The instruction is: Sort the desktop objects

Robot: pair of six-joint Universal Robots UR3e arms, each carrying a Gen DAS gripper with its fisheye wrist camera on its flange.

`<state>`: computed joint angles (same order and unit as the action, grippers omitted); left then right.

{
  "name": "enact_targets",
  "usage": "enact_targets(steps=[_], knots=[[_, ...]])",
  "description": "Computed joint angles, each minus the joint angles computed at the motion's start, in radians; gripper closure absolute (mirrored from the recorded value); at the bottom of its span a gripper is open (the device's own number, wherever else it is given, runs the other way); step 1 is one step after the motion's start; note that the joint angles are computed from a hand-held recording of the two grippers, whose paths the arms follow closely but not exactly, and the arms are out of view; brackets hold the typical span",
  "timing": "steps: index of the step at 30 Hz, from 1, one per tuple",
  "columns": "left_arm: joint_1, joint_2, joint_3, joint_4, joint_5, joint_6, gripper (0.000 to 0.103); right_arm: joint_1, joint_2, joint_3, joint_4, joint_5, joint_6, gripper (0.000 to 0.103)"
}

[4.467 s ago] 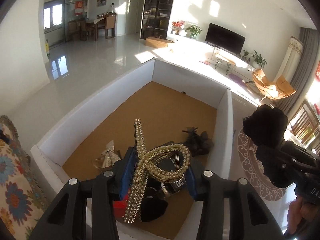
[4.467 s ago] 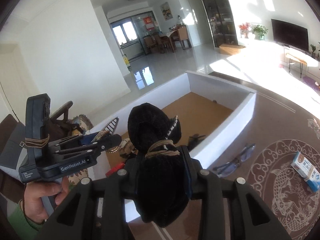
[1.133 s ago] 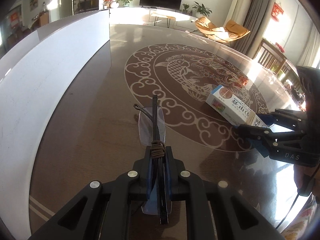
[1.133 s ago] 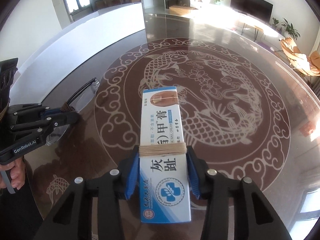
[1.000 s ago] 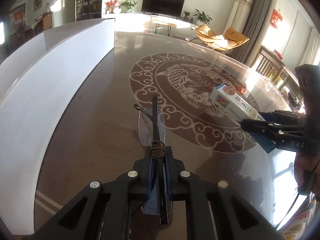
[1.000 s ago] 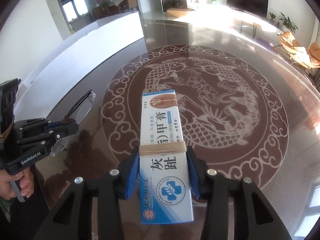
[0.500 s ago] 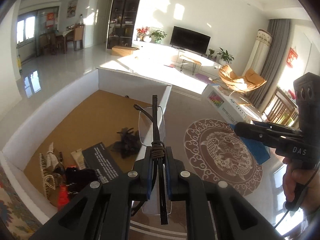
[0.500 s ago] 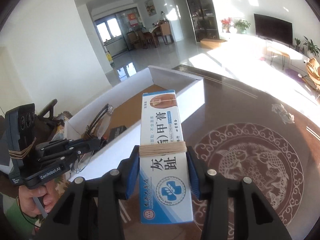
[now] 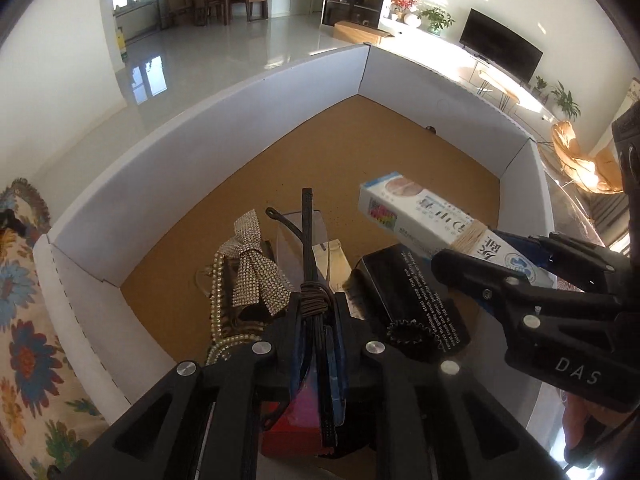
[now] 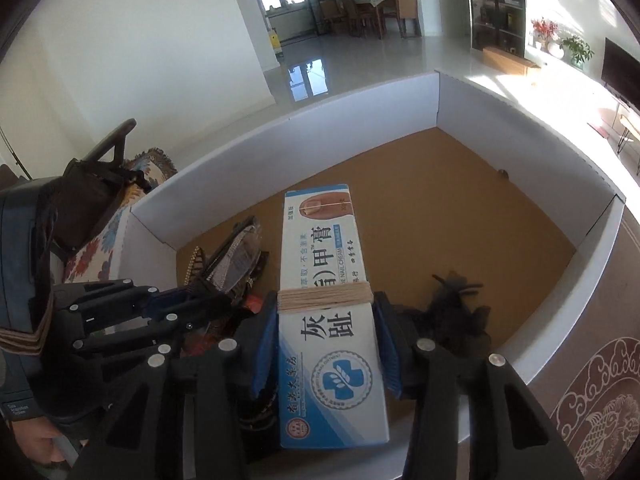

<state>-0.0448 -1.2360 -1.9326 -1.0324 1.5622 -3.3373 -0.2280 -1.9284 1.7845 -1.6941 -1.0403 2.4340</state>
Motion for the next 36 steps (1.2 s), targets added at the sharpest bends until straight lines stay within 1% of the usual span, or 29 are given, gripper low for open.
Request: enact_targets(steps=[1,2,3,4,5,6,7,8,10,11,12,13,14,18,23,27,31,32,34,36], knots=[[0.004,0.000,0.006,-0.019,-0.001,-0.004,0.064,0.009,0.010,0.006,-0.009,-0.017,0.011,0.041],[0.001,0.005,0.003,-0.019,0.007,-0.010,0.054,0.001,0.002,0.012,-0.006,-0.012,0.003,0.033],[-0.020,0.011,0.003,-0.010,0.049,-0.032,0.041,-0.029,-0.024,0.013,0.013,-0.001,-0.026,0.032],[-0.040,0.023,-0.005,0.011,0.088,-0.052,0.029,-0.056,-0.048,0.010,0.029,0.009,-0.049,0.026],[-0.051,0.050,-0.016,0.028,0.118,-0.067,0.024,-0.085,-0.071,-0.007,0.061,0.025,-0.078,0.019],[-0.059,0.070,-0.027,0.052,0.145,-0.083,0.018,-0.113,-0.096,-0.017,0.086,0.039,-0.107,0.016],[-0.070,0.083,-0.027,0.066,0.172,-0.104,0.017,-0.142,-0.118,-0.035,0.113,0.051,-0.139,0.011],[-0.055,0.100,-0.023,0.063,0.174,-0.102,0.017,-0.172,-0.143,-0.061,0.153,0.061,-0.173,0.009],[-0.052,0.113,0.006,0.038,0.176,-0.118,0.015,-0.204,-0.170,-0.090,0.182,0.063,-0.216,0.008],[-0.052,0.112,0.025,0.020,0.168,-0.122,0.013,-0.211,-0.177,-0.103,0.189,0.058,-0.232,0.008],[-0.051,0.111,0.045,-0.007,0.159,-0.120,0.004,-0.227,-0.190,-0.111,0.203,0.056,-0.258,0.008],[-0.056,0.117,0.059,-0.030,0.162,-0.121,0.003,-0.239,-0.201,-0.116,0.214,0.053,-0.279,0.008],[-0.072,0.111,0.071,-0.039,0.179,-0.127,0.003,-0.251,-0.211,-0.118,0.225,0.054,-0.299,0.008],[-0.156,0.093,0.106,-0.059,0.299,-0.155,0.003,-0.323,-0.252,-0.143,0.310,0.088,-0.388,0.008],[-0.192,0.101,0.124,-0.072,0.369,-0.177,0.003,-0.373,-0.307,-0.145,0.355,0.135,-0.458,0.007],[-0.216,0.094,0.137,-0.095,0.415,-0.193,0.003,-0.394,-0.339,-0.130,0.355,0.155,-0.498,0.007],[-0.217,0.104,0.132,-0.108,0.432,-0.225,0.003,-0.399,-0.341,-0.124,0.353,0.166,-0.504,0.007],[-0.209,0.113,0.125,-0.106,0.424,-0.232,0.003,-0.395,-0.339,-0.119,0.346,0.164,-0.498,0.007],[-0.177,0.147,0.097,-0.084,0.379,-0.229,0.000,-0.391,-0.335,-0.108,0.329,0.160,-0.489,0.007],[-0.210,0.150,0.081,-0.065,0.438,-0.287,0.000,-0.387,-0.328,-0.103,0.317,0.156,-0.482,0.007]])
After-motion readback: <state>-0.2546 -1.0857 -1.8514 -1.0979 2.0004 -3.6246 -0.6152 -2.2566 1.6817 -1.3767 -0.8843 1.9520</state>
